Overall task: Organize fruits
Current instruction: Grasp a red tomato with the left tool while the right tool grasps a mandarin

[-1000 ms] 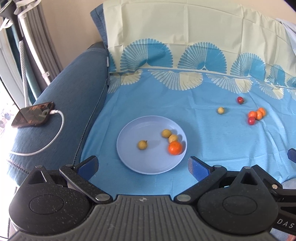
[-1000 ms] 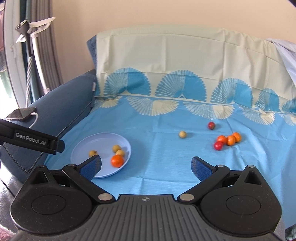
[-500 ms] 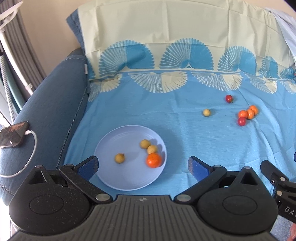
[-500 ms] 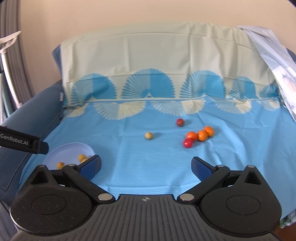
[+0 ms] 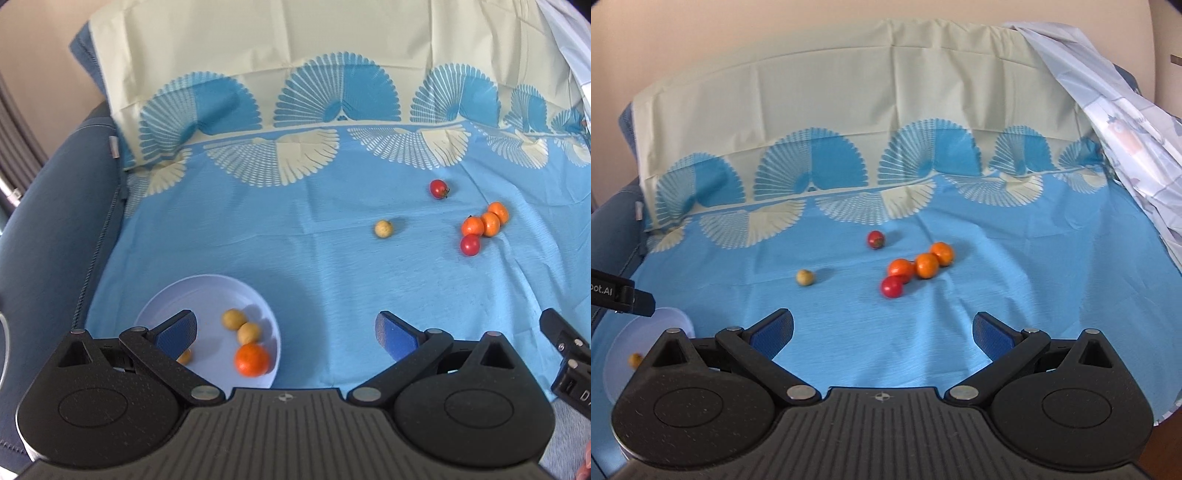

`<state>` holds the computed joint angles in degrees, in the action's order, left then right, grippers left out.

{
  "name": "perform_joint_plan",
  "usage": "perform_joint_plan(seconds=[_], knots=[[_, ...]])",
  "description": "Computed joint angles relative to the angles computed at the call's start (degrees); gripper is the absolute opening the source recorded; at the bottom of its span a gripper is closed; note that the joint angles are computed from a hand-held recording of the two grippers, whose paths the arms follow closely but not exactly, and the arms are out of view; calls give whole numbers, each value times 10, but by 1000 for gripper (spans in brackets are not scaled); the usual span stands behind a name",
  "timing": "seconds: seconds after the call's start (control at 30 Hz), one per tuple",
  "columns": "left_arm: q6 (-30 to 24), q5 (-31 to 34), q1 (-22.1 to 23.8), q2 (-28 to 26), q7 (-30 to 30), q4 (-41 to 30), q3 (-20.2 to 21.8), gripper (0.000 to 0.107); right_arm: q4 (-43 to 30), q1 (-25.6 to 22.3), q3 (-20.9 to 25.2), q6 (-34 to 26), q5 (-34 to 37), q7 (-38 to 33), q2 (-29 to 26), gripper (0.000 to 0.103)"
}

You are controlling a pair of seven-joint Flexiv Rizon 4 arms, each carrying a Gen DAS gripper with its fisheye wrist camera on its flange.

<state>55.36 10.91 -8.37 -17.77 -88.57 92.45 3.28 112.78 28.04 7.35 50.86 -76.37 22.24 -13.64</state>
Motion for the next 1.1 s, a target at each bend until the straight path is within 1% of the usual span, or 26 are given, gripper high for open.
perform_joint_plan(seconds=[0.33,0.43,0.57,0.73,0.83,0.9,0.97,1.03,1.1], knots=[[-35,22,-34,-101,-18,-110,6,103,-9,-27,-29,2,-11,17,-30,102],[-41,24,-43,-130,-15,-143,8,103,-15,-33,-37,0,-20,19,-39,102],[-31,14,-48,-172,-2,-184,4,103,-27,-42,-49,-3,-32,26,-58,102],[-22,-7,-54,-235,34,-245,-5,103,-48,-55,-66,17,-53,32,-92,102],[-39,-11,-66,-277,44,-295,5,103,-67,-63,-78,40,-62,18,-119,102],[-52,-25,-64,-297,56,-316,0,103,-83,-66,-85,47,-49,1,-139,102],[-52,-46,-55,-306,81,-317,-17,103,-98,-69,-96,61,-42,-10,-159,102],[-39,-66,-49,-306,110,-302,-34,103,-113,-72,-104,73,-27,-33,-177,102],[-23,-85,-45,-305,147,-283,-52,103,-123,-79,-115,100,-20,-47,-190,102]])
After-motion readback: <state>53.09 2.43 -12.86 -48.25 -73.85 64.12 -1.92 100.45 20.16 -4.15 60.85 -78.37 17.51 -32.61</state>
